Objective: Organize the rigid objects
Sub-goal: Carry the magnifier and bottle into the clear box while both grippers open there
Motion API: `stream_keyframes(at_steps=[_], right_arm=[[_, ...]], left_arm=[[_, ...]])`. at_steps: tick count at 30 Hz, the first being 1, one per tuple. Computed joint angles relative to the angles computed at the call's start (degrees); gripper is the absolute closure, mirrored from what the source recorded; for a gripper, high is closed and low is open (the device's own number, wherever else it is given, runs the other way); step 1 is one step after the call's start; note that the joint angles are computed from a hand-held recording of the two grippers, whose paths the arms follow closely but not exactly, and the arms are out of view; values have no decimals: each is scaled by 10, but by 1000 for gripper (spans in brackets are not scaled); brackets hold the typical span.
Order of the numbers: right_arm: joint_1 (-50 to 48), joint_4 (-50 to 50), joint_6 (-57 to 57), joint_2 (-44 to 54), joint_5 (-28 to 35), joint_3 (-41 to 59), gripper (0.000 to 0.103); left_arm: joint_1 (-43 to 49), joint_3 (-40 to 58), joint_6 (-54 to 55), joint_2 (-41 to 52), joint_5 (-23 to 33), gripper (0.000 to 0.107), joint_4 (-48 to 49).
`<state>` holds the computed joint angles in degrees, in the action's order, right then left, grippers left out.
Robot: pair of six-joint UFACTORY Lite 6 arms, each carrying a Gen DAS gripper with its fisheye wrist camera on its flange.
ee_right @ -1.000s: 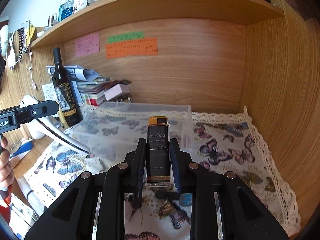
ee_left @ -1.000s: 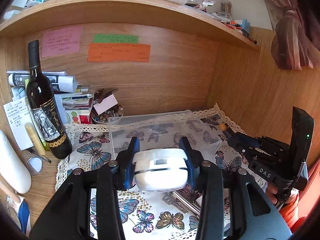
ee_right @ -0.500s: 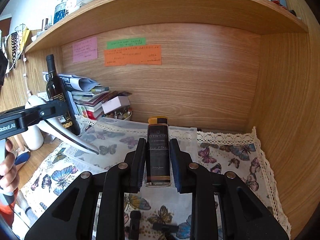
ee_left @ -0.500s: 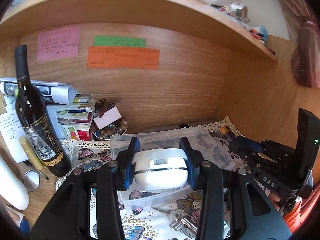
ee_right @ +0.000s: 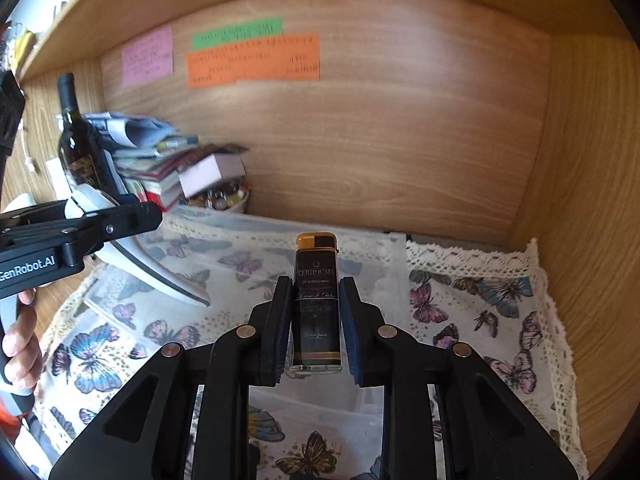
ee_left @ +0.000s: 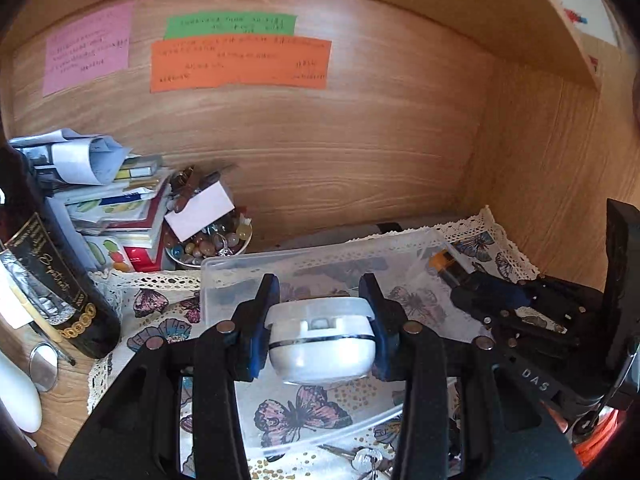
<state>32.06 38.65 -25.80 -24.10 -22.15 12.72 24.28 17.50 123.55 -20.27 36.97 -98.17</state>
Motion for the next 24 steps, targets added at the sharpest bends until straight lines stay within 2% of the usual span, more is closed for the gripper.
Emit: stream_keyframes(at_steps=[5, 9, 12, 17, 22, 24], right_arm=[[-30, -127, 116, 108, -12, 43, 81], [-44, -169, 150, 158, -12, 66, 81], [-43, -166, 148, 175, -13, 73, 81], [-16, -99, 91, 185, -25, 76, 81], [-2, -75, 72, 188, -27, 80, 81], [7, -51, 51, 178, -28, 77, 78]], left_arm=[[-47, 15, 95, 72, -21, 66, -106], [-56, 37, 124, 129, -26, 66, -131], [-58, 60, 119, 173, -36, 66, -123], [-73, 68, 124, 201, -63, 66, -130], [-69, 55, 100, 178, -69, 66, -106], [-58, 44, 86, 155, -66, 59, -88]])
